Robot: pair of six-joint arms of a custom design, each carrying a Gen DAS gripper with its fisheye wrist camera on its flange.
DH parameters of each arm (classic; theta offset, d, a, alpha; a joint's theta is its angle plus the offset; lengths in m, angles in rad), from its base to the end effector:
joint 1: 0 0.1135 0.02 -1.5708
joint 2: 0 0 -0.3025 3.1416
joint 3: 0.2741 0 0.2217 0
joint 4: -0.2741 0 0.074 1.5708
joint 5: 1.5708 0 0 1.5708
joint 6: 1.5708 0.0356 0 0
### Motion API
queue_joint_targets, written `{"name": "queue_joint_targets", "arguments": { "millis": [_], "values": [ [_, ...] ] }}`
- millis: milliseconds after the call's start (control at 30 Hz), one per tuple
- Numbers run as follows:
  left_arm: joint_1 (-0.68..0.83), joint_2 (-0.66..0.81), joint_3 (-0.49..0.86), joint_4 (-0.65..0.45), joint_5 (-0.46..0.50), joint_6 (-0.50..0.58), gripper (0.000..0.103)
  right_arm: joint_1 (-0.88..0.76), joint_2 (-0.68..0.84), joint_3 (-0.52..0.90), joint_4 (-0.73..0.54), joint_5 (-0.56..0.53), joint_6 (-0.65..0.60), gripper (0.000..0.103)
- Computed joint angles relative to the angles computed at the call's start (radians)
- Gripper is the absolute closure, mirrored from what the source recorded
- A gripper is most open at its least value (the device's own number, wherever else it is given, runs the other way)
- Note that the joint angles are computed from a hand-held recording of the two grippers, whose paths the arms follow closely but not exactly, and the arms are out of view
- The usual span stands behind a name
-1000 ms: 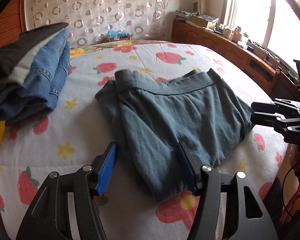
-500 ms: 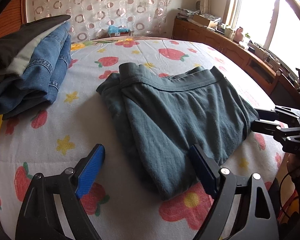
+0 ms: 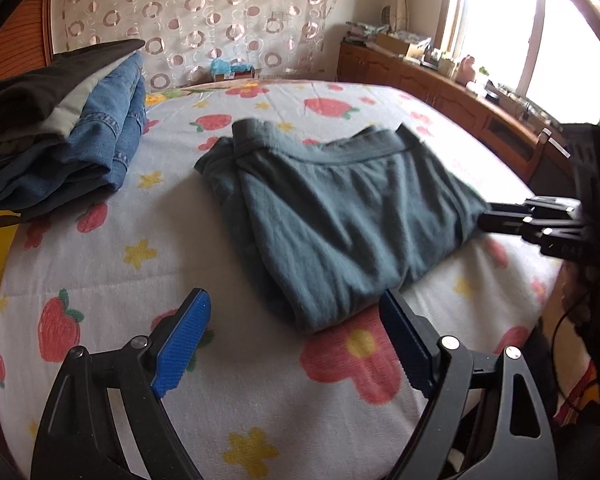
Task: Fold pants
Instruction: 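Release the folded shorts and withdraw the right gripper, then grasp the folded shorts edge with the left gripper while the right gripper grasps it too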
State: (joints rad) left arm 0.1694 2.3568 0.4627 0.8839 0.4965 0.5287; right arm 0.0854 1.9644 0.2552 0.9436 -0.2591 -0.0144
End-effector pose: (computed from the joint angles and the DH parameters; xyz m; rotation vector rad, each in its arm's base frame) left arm 0.2780 0.0303 0.0167 0.6095 2.3622 -0.3400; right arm 0.2425 0.0299 0.0981 -0.2448 2.3159 0.3379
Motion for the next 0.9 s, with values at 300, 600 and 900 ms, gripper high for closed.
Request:
{"name": "queue_joint_targets", "arguments": {
  "millis": [300,600,900],
  "values": [
    [-0.016,0.031,-0.001,0.066,-0.080,-0.011,0.016,-0.007,-0.009,-0.059,0.102,0.060,0.020,0.099],
    [0.022,0.009,-0.005,0.041,0.013,-0.021,0.021,-0.010,-0.026,-0.059,0.065,0.030,0.010,0.099],
    [0.011,0.007,-0.017,0.027,0.053,0.004,0.066,-0.004,-0.010,-0.051,0.069,0.043,0.010,0.092]
  ]
}}
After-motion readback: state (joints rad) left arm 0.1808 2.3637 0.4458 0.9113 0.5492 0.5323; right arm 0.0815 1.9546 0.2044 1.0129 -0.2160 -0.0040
